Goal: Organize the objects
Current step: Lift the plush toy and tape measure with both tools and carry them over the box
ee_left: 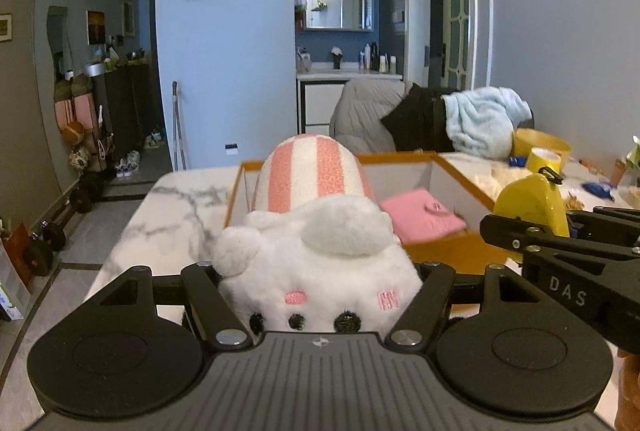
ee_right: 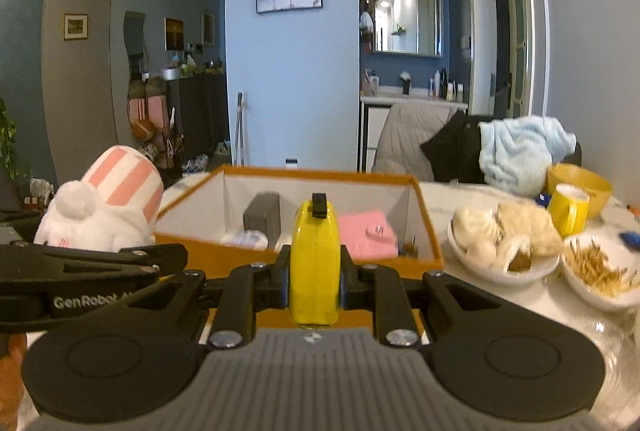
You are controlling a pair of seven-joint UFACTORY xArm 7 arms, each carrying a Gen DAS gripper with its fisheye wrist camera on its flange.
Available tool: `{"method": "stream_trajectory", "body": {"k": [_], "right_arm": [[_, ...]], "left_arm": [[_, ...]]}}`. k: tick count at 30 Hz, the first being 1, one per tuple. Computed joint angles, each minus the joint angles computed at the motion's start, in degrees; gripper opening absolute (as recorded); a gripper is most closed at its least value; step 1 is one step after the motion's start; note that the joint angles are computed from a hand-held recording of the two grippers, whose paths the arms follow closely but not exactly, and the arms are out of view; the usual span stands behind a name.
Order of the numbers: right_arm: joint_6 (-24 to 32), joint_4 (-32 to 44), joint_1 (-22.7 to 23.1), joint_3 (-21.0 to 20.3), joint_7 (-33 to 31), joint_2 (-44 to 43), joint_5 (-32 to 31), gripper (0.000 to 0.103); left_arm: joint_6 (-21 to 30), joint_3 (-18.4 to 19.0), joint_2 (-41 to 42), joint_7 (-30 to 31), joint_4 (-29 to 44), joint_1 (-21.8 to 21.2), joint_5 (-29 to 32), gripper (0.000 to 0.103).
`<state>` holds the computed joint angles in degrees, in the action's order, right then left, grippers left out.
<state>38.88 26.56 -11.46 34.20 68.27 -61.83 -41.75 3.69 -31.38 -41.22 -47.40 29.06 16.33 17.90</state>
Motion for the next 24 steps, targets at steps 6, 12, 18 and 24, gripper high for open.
{"method": "stream_trajectory", "body": {"k": [6,12,18,24], "right_arm": [[-4.0,3.0,-3.8,-3.2,-2.5,3.2,-2.8,0.022],[-9.1,7.2,-8.6,-6.0,-5.3,9.3,-4.4,0.022],[-13.1,13.4,-11.4,-10.9,-8.5,20.6,-2.8,0.022],[-12.8,21.2,-11.3,-15.7,-9.9,33.3,-2.5,0.022]], "left_arm": [[-1.6,-0.6,3.4,1.1,3.5,3.9,1.1,0.08],[-1.5,-2.3,11.4,2.2,10.4,9.0,2.8,0.08],[3.6,-2.8,25.3,2.0,20.8,10.1,8.7,0.08],[8.6,0.4,34.4,4.0,25.8,5.7,9.6,0.08]]}}
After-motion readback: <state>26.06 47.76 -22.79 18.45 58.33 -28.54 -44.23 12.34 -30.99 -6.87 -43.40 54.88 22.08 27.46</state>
